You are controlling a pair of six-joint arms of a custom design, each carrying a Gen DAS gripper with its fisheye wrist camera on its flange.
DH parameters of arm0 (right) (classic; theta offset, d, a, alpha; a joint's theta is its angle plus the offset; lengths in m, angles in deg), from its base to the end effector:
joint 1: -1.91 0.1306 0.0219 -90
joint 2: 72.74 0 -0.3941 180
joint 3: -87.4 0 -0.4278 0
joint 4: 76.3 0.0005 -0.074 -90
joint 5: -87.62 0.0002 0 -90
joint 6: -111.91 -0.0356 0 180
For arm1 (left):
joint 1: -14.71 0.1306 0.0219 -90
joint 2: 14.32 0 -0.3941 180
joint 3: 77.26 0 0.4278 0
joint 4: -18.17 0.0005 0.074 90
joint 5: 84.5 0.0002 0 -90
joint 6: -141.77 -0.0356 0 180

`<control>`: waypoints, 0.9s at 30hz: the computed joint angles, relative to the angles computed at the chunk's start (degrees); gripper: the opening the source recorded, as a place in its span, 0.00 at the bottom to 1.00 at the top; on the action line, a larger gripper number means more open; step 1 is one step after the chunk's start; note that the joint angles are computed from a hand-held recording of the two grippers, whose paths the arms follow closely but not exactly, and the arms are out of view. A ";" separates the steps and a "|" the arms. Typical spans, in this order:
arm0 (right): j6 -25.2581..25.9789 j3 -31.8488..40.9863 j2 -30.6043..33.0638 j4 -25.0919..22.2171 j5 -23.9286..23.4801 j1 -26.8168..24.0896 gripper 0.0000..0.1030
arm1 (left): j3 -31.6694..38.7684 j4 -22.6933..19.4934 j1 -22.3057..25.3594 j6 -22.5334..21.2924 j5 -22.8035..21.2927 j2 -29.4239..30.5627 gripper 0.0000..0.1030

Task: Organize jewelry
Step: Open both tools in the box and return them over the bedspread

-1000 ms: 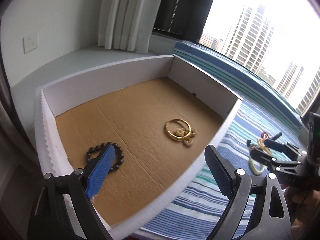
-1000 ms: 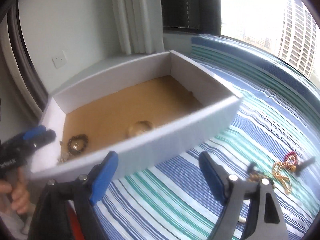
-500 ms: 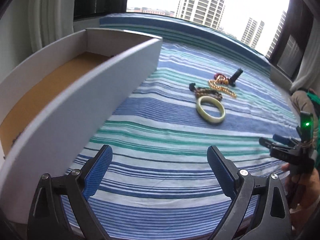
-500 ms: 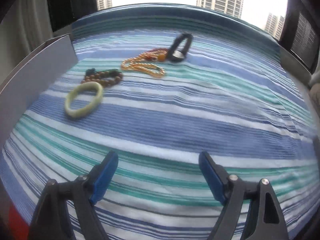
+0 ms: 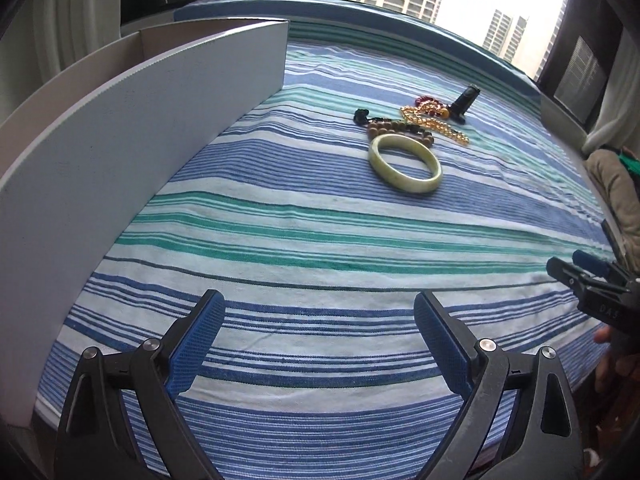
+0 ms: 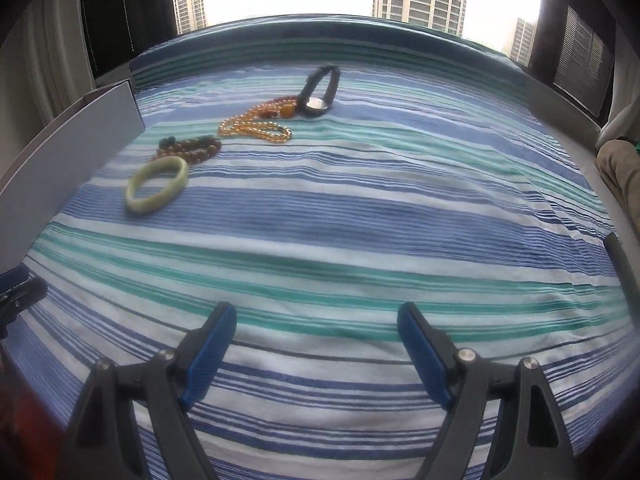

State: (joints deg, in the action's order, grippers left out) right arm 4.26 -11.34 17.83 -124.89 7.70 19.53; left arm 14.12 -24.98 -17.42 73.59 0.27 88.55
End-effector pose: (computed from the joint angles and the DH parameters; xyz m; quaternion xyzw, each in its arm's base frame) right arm 0.4841 0.1467 0.3630 0.0245 0.9573 0.0030 0.2880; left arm 0.5029 -0.3126 0.3402 0.0717 0.9492 -0.0989 0.2901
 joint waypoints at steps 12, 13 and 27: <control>-2.72 -0.68 0.86 0.20 -0.87 0.95 0.82 | -0.46 -0.99 0.17 0.92 -0.62 0.46 0.93; -2.73 -0.61 0.90 0.06 -0.99 0.94 0.82 | -0.36 -1.22 0.18 1.00 -0.50 0.61 0.93; -1.78 0.28 2.03 -0.90 -0.36 1.76 0.87 | 1.24 -3.92 -1.57 -3.72 -4.90 2.54 0.99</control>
